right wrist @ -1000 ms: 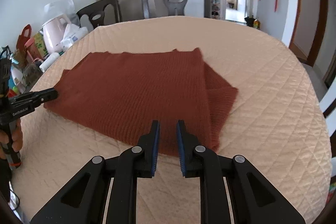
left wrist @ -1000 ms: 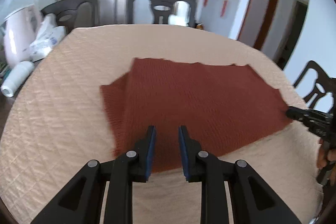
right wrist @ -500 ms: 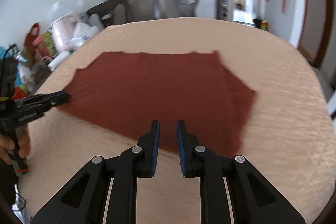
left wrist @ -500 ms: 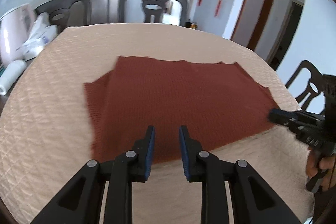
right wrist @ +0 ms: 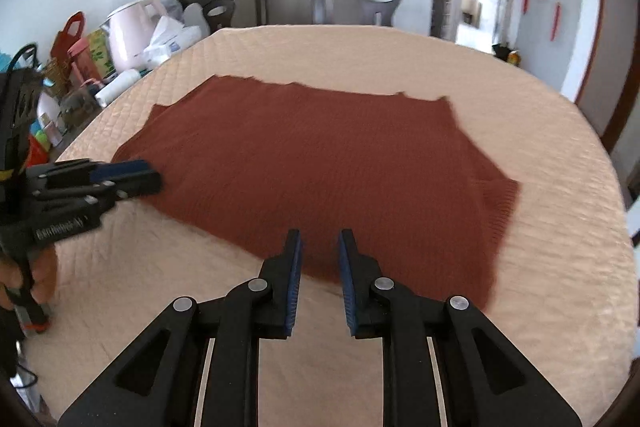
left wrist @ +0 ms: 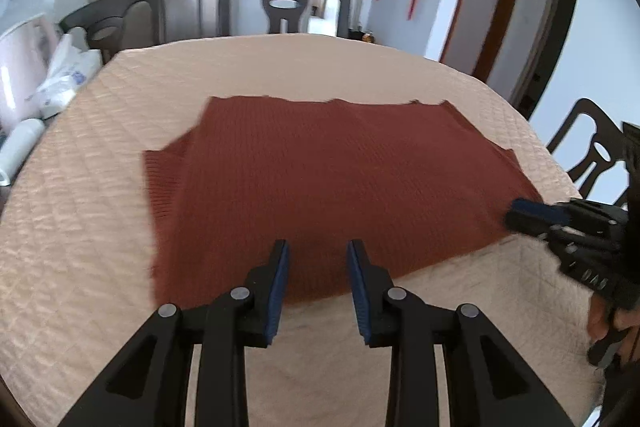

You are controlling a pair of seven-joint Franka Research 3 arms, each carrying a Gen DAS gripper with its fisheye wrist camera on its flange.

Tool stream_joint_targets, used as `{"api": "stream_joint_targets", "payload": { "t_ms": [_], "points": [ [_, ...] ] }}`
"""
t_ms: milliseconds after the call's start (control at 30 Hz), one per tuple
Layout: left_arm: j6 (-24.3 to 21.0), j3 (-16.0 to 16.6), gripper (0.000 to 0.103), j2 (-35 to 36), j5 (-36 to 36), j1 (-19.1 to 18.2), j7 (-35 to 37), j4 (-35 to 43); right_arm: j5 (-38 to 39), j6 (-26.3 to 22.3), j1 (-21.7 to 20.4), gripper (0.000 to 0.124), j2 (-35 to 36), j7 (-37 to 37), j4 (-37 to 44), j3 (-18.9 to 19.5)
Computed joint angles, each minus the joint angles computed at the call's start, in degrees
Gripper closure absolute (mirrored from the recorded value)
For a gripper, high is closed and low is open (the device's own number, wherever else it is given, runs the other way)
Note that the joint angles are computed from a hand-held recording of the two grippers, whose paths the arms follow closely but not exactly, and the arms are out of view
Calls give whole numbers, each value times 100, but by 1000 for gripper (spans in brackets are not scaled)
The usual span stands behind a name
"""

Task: Fold small clothes

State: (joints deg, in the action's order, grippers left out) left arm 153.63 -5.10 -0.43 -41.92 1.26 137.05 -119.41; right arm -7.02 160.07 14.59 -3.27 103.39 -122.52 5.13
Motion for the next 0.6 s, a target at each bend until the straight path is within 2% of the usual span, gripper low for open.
{"api": "stream_joint_targets", "payload": {
  "t_ms": [100, 200, 300, 500, 600],
  "points": [
    [244, 39, 70, -69, 71, 23, 12, -128, -267, 34, -130, 102, -180, 279, -176, -23],
    [440, 59, 70, 69, 505, 59, -419, -103, -633, -143, -311, 96, -112, 760, -127, -6],
    [304, 36, 70, 157, 445, 151, -464, -19, -297, -17, -278, 96, -107, 540, -196, -85],
    [346, 71, 70, -141, 295, 140, -226, -252, -129, -50, -268, 96, -362, 412, -347, -43],
    [370, 155, 70, -287, 312, 97, -163, -412, 52, 20, -271, 91, -537, 290, -519, -10]
  ]
}}
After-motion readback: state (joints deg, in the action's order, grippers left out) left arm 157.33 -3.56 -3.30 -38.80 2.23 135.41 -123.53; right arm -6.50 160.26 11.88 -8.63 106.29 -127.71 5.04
